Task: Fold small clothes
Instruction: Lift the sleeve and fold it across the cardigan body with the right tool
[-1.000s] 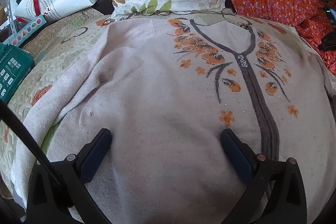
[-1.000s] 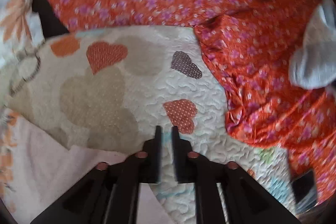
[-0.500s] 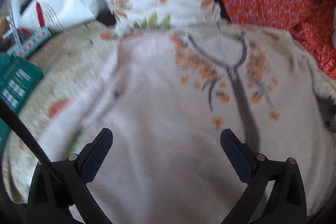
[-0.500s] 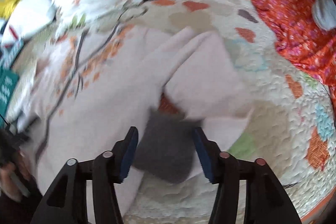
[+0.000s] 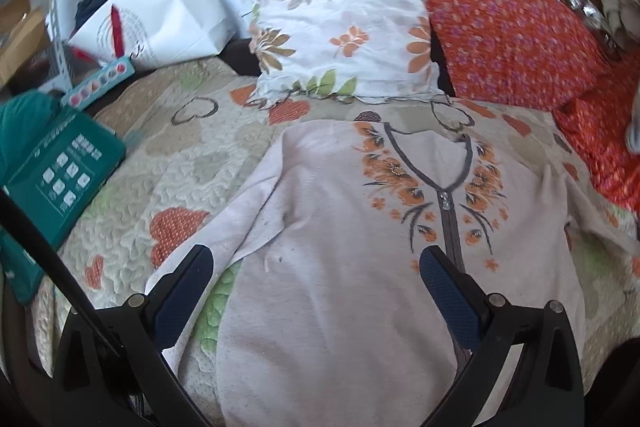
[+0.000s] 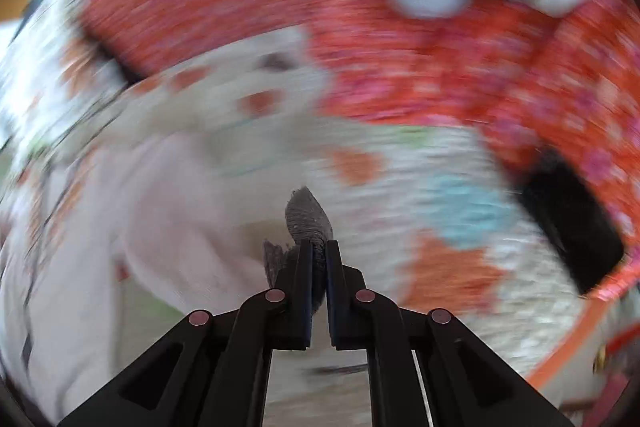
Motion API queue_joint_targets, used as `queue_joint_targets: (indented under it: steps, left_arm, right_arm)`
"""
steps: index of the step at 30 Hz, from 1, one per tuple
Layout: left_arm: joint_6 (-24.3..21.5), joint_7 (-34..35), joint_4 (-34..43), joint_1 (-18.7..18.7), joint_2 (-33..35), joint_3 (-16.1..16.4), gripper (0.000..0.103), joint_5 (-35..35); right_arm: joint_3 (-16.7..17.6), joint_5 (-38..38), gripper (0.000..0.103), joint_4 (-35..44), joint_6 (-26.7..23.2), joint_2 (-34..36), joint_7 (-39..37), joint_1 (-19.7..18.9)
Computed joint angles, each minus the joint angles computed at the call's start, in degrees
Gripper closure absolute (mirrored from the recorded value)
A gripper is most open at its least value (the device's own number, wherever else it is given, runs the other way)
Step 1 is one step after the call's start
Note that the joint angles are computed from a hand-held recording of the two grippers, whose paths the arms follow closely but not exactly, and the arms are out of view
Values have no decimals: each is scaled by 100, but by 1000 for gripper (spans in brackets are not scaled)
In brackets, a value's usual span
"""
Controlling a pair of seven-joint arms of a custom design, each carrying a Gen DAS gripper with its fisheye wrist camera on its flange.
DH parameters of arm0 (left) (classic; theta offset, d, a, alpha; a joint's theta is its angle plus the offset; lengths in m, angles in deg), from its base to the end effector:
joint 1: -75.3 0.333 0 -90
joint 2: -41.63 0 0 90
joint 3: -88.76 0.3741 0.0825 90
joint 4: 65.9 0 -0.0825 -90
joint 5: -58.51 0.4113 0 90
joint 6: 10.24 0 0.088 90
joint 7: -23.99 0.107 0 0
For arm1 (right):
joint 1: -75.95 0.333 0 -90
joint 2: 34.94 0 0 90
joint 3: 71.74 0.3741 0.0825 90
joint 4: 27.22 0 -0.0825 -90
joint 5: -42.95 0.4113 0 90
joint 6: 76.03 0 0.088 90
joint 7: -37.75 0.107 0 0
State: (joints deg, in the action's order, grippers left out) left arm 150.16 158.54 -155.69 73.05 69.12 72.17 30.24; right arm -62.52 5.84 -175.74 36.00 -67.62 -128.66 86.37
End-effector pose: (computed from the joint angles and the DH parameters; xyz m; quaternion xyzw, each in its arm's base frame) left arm 0.7599 -0.1867 0.4977 -0.4172 0.8085 -0.3714 0.1855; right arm 0.3513 0.0874 0.4876 -0.1658 0.9280 -0.3295 0.0523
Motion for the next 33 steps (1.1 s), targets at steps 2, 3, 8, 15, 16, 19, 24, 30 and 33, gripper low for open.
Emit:
queue_joint_targets:
  steps: [2,3,8,15,16,19,24,30,33]
  left_arm:
    - [-15,-78,41,-5,33,25,0,-6]
    - [-2,-113,62,-18,53,38,0,5]
    - [4,-259,137,-108,149,116,0,185]
    - [-52,-347,442,-105,400,74,0,302]
    - [-96,-390,508,-92,449,68,0,286]
    - [-310,-539,785,-20,640,26,0,193]
    - [-211,-344,908,266,829,-201,0,-181]
    - [-392,-498,1276,504,1071,-211,0,-467]
    - [-516,-736,1526,644,1199,-194,0,-658]
  right_arm:
    - [-20,114,98,-286,-382,-495,194,-106]
    - [-42,147,98,-395,-530,-702,271,-168]
    - [-151,304,99,-945,-765,-1734,668,-416]
    - [-244,-32,98,-869,53,-1683,657,-544]
    - [-297,-170,98,-825,462,-1523,689,-591]
    - [-408,-569,98,-546,1828,-857,709,-768]
    - [-264,-1276,98,699,3978,1152,809,-1154]
    - [-222,-1522,98,2868,4703,3571,418,-709]
    - [-152,-933,98,4147,4752,4761,-472,-425]
